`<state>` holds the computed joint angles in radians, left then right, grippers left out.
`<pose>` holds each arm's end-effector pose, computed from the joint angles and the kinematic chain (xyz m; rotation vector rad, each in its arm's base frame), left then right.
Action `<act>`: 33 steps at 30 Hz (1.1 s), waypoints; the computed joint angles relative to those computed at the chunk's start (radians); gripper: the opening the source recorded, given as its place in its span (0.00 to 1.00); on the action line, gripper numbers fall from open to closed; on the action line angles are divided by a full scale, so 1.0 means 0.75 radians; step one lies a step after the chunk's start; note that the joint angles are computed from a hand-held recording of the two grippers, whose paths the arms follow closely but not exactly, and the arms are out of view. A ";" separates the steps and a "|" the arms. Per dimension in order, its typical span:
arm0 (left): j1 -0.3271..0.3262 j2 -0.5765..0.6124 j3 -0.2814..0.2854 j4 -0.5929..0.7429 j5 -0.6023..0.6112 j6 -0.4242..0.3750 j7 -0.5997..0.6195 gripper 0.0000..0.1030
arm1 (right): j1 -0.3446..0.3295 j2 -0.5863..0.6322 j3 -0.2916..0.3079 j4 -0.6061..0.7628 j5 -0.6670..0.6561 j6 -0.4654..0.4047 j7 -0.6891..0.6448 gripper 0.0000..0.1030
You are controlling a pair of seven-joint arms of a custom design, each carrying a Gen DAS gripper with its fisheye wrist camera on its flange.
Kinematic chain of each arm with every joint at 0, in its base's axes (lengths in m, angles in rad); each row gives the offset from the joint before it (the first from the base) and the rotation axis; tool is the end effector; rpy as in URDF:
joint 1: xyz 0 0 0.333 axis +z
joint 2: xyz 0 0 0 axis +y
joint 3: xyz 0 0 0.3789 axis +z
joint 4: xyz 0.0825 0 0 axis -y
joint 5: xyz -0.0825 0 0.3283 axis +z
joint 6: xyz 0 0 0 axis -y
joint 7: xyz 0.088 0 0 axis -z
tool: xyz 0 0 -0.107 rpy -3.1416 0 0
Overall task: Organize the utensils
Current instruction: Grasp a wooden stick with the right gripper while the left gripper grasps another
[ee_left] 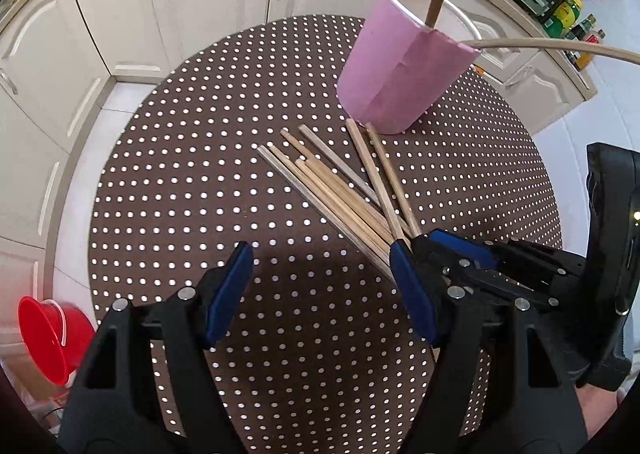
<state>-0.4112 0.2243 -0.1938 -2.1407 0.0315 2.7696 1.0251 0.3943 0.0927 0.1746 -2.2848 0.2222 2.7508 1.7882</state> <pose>0.4774 -0.3226 0.4463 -2.0545 2.2095 -0.6199 0.4475 0.2728 0.4550 -2.0889 1.7823 -0.0205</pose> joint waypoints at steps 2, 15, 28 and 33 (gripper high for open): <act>0.006 0.018 -0.012 0.022 -0.020 -0.006 0.020 0.68 | -0.016 -0.011 0.011 -0.010 0.079 0.005 -0.065 0.06; -0.064 0.207 -0.021 0.280 -0.100 -0.203 0.077 0.41 | -0.024 -0.179 -0.090 -0.159 0.384 -0.024 -0.298 0.05; -0.071 0.271 -0.023 0.410 -0.104 -0.323 0.103 0.22 | 0.001 -0.168 -0.098 -0.112 0.448 -0.106 -0.333 0.05; -0.051 0.265 -0.028 0.402 -0.144 -0.336 0.119 0.22 | 0.006 -0.143 -0.080 -0.076 0.434 -0.129 -0.304 0.06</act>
<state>-0.4496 0.4232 -0.2149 -1.8388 -0.0765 2.5174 1.1146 0.3986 -0.0143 0.1149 -2.3417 0.5476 2.6542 1.5599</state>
